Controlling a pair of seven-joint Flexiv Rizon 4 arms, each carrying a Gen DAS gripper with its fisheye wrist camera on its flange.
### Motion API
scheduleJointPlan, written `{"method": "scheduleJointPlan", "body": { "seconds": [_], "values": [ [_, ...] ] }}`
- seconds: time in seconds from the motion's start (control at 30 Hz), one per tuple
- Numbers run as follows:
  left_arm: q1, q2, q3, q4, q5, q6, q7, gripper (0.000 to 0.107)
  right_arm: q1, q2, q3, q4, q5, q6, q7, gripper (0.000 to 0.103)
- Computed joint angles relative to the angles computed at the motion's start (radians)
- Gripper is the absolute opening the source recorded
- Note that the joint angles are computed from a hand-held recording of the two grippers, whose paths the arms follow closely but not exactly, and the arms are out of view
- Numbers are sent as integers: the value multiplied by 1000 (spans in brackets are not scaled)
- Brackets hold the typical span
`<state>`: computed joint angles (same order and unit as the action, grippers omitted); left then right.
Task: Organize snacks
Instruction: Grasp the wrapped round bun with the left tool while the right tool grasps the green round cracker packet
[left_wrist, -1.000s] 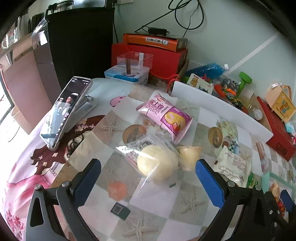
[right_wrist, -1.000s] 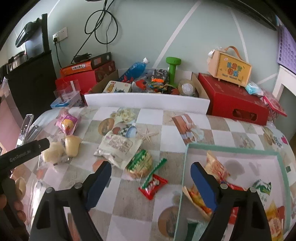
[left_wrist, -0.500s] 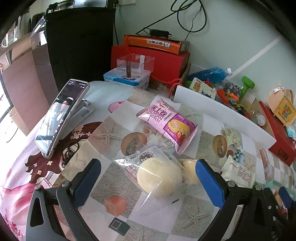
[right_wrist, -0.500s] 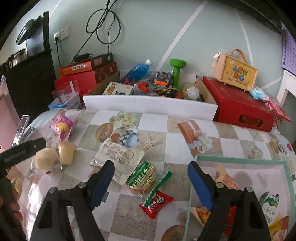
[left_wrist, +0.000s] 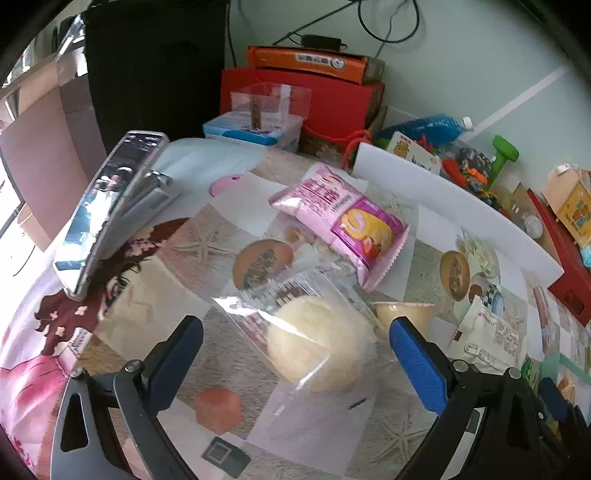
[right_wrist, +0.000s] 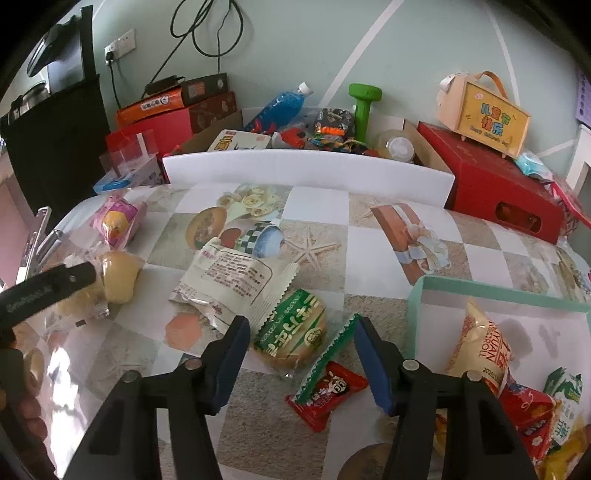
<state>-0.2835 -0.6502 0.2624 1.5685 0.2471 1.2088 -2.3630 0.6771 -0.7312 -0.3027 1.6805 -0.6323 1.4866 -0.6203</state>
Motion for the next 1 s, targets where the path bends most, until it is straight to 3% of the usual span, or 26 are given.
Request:
{"method": "scheduleJointPlan", "body": {
  "seconds": [0.13,0.3,0.43,0.5,0.9,1.0],
  "values": [
    [8,-12,-17,-13,-10,-14,23,93,-20,-3,35,-12,2,-22,-27,61],
    [16,-17,-30,-13,-24,-15,45,77,-10,-3,23,-11,-16,-25,-27,61],
    [13,-21,-28,-16,-29,-9,55,73,-17,-4,39,-13,-24,-24,-48,62],
    [17,-20,-32,-11,-34,1,60,67,-58,-7,107,-29,-4,-41,-106,62],
    [9,-14,-20,-2,-40,3,61,62,-20,-20,56,-34,-15,-58,-60,63],
    [18,-12,-28,5,-49,14,66,62,0,-25,29,-39,-35,-81,-34,73]
  ]
}}
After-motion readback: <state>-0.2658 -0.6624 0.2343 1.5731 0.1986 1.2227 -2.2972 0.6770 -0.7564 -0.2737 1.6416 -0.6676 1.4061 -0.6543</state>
